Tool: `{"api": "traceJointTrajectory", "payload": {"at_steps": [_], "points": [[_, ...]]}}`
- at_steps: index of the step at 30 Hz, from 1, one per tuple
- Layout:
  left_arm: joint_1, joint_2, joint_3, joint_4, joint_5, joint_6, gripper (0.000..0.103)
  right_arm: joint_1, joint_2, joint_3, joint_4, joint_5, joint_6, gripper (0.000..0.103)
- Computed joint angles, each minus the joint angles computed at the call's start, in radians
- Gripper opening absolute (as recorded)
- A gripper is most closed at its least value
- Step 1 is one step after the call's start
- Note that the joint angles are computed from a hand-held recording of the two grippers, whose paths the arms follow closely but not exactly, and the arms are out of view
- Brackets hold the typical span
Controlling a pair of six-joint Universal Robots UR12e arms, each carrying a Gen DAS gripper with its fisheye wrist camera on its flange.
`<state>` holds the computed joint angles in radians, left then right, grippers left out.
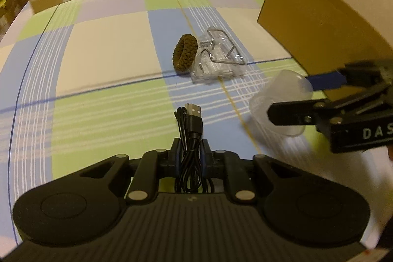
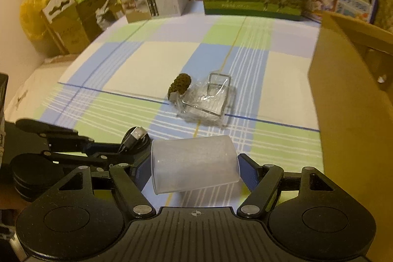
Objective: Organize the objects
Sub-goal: 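Lift the cable with the left tool while the right tool lifts the white cup, then carry the cable with the left tool while the right tool carries the cup over the cardboard box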
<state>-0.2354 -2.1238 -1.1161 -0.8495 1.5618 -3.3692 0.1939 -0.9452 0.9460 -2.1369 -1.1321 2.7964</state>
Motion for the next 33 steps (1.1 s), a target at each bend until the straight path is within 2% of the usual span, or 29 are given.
{"api": "traceJointTrajectory", "payload": {"at_steps": [5,16,24,33], "points": [[-0.014,0.067,-0.086,0.061,0.010,-0.127,0.011,-0.017,-0.089,0.139,-0.106,0.036,0.063,0.070],[-0.084,0.193,-0.213,0.161,0.109,-0.303,0.011,-0.062,-0.263,0.367,-0.270,0.071,0.136,0.070],[-0.140,0.233,-0.240,0.199,0.162,-0.335,0.011,-0.093,-0.353,0.459,-0.342,0.082,0.165,0.070],[-0.178,0.241,-0.217,0.204,0.213,-0.316,0.011,-0.126,-0.397,0.493,-0.386,0.101,0.194,0.070]]}}
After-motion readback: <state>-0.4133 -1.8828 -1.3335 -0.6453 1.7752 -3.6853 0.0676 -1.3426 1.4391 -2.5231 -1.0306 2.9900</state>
